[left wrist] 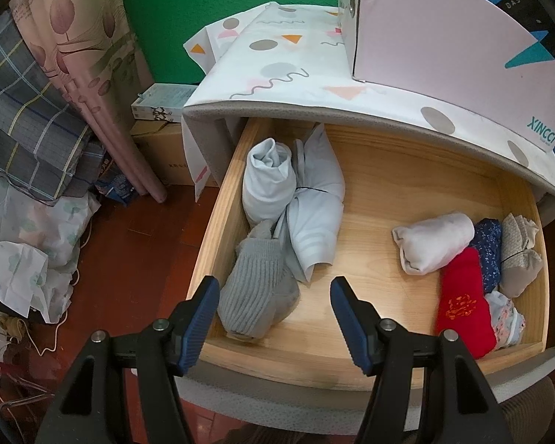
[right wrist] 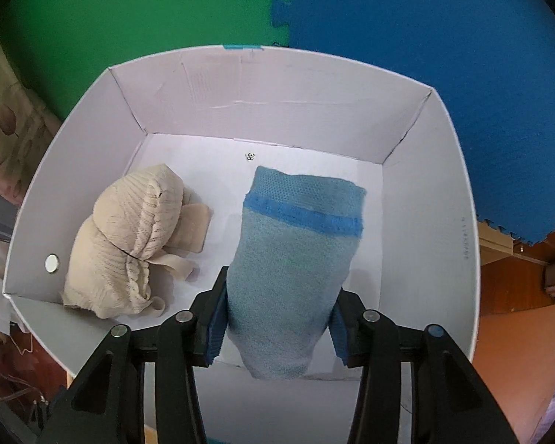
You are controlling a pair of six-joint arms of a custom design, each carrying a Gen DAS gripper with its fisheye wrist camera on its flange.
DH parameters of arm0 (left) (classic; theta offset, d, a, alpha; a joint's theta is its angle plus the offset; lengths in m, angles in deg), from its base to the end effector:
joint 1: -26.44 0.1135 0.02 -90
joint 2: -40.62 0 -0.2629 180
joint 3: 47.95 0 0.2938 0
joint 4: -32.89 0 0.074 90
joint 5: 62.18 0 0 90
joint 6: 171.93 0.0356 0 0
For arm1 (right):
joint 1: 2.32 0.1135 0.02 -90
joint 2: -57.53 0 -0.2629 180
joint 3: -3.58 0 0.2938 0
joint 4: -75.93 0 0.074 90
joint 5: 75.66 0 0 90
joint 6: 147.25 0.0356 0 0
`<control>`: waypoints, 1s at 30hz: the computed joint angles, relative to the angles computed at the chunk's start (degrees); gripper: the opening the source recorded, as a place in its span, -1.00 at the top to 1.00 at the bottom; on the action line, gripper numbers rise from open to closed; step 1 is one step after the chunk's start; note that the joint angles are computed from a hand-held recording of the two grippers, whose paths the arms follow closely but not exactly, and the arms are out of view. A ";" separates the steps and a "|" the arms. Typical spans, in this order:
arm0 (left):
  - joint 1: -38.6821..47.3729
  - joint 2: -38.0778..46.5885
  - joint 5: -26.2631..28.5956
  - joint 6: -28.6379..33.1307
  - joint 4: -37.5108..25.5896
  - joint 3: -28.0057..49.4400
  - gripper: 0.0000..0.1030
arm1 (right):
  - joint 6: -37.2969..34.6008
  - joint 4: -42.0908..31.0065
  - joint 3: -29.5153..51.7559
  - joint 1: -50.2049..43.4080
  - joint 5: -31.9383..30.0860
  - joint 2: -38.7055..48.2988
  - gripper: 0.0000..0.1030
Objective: Take underwear out of drawer
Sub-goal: 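Lift the light blue briefs with the right tool and release them into the white box, then move the right tool back down to the floral-trimmed light blue briefs in the drawer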
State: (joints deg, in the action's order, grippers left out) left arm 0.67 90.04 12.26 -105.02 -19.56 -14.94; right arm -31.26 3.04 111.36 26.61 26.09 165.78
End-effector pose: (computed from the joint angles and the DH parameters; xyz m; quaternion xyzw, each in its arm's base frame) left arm 0.1571 -0.0653 0.1292 -0.0020 0.9743 0.0460 0.2205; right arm 0.3775 0.2004 0.2565 -0.0104 0.9843 -0.0235 0.1744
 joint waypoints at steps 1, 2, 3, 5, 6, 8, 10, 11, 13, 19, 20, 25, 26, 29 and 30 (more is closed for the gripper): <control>0.10 -0.14 0.01 0.06 -0.03 -0.06 -0.24 | 0.16 0.07 0.24 0.00 0.17 0.21 -0.01; 0.00 -0.20 -0.16 -0.05 -0.16 -0.09 -0.24 | 0.46 0.44 -0.21 0.11 0.49 -0.26 -0.12; -0.08 -0.02 -0.21 -0.10 -0.09 -0.05 -0.24 | 0.62 0.51 -0.07 0.22 0.63 -0.43 -0.20; -0.09 -0.14 -0.15 -0.16 -0.14 -0.11 -0.24 | 0.85 0.40 -0.47 0.58 0.92 -1.62 -0.21; -0.09 -0.01 -0.20 -0.24 -0.10 -0.06 -0.24 | 0.81 0.16 -0.74 0.77 0.91 -2.56 -0.21; -0.09 0.16 -0.12 -0.25 -0.04 -0.03 -0.24 | 0.73 -0.21 -1.63 1.35 0.92 -4.83 -0.21; -0.20 0.13 -0.29 -0.70 -0.20 -0.01 -0.24 | 0.70 -0.49 -3.34 2.09 0.87 -7.98 -0.21; -0.24 -0.25 -0.35 -0.91 -0.49 -0.09 -0.24 | 0.78 -0.71 -4.86 2.81 0.81 -10.58 -0.21; -0.21 -0.46 -0.36 -1.05 -0.66 -0.15 -0.24 | 1.25 -1.59 -6.67 4.07 0.91 -14.14 -0.21; 0.22 -0.70 -0.03 -0.78 -0.95 -0.16 -0.24 | 2.98 -6.19 -14.74 9.13 1.03 -25.18 -0.21; 0.34 -0.67 -0.03 -0.72 -0.98 -0.16 -0.24 | 3.61 -7.22 -16.16 9.96 0.61 -26.54 -0.21; 1.56 -1.14 1.00 -0.10 -1.04 -0.43 -0.24 | 7.40 -8.61 -26.48 14.15 -2.75 -31.29 -0.21; 1.80 -1.25 1.16 -0.01 -1.07 -0.49 -0.24 | 7.92 -7.94 -29.24 14.84 -3.75 -31.45 -0.21; 2.12 -1.49 1.26 0.10 -1.17 -0.65 -0.24 | 9.10 -5.09 -35.60 15.54 -7.03 -30.95 -0.21; 2.16 -1.51 1.24 0.15 -1.21 -0.66 -0.24 | 9.96 -4.33 -37.74 16.12 -8.20 -31.21 -0.21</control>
State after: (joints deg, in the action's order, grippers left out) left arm 2.83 88.53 13.49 -104.86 -20.77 -15.59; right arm -21.31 -1.30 73.62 42.73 17.90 134.57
